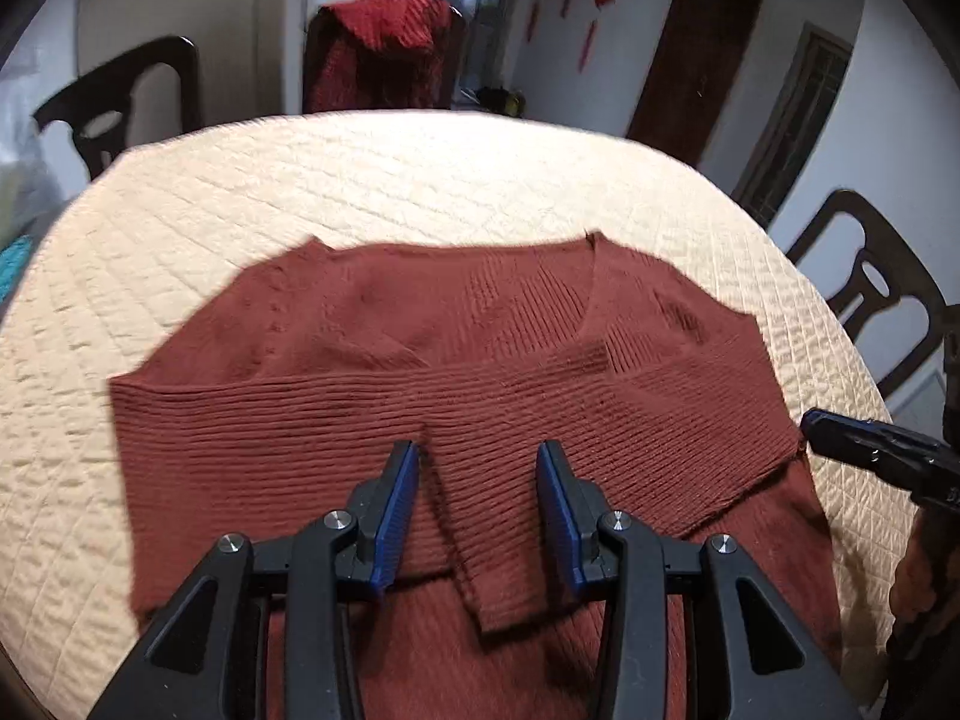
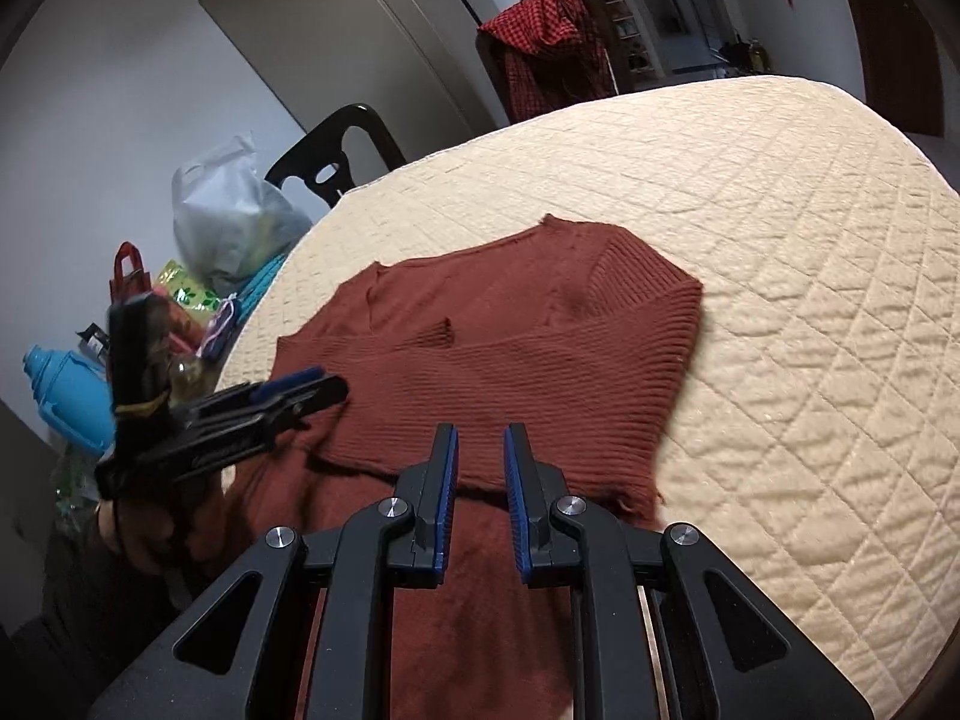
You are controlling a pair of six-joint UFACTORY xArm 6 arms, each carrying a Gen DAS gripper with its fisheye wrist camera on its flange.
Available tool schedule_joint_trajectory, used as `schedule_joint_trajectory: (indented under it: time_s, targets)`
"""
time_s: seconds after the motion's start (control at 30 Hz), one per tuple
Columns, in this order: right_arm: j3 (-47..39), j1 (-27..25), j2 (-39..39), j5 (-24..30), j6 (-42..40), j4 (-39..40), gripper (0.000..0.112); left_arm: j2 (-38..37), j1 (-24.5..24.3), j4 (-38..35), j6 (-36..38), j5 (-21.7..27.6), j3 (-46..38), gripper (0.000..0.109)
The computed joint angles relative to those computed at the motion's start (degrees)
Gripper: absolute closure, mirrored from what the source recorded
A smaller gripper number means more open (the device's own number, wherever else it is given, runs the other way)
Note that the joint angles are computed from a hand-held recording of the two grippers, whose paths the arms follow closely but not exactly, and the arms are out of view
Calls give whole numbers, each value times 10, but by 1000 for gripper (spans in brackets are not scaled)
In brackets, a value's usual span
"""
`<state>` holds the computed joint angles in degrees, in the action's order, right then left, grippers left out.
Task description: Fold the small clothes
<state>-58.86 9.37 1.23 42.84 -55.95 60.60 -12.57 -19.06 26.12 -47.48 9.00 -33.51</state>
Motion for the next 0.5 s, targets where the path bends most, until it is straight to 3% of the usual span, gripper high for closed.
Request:
schedule_joint_trajectory:
  time_s: [0.07, 0.13, 0.17, 0.3, 0.5]
  targets:
    - [-4, -4, 6, 3, -2, 5, 96, 4, -3, -4, 25, 3, -5, 73]
    - [-8, -6, 11, 2, -1, 4, 96, 6, -1, 55, -18, -6, -10, 97]
    - [-11, -6, 15, 1, 1, 4, 96, 0, 1, 70, -27, -14, -8, 102]
    - [-17, -3, 27, -13, 3, 0, 96, -32, 20, 141, -78, -62, 1, 103]
    - [-25, 2, 45, -28, 32, -35, 96, -32, 49, 231, -153, -59, -6, 103]
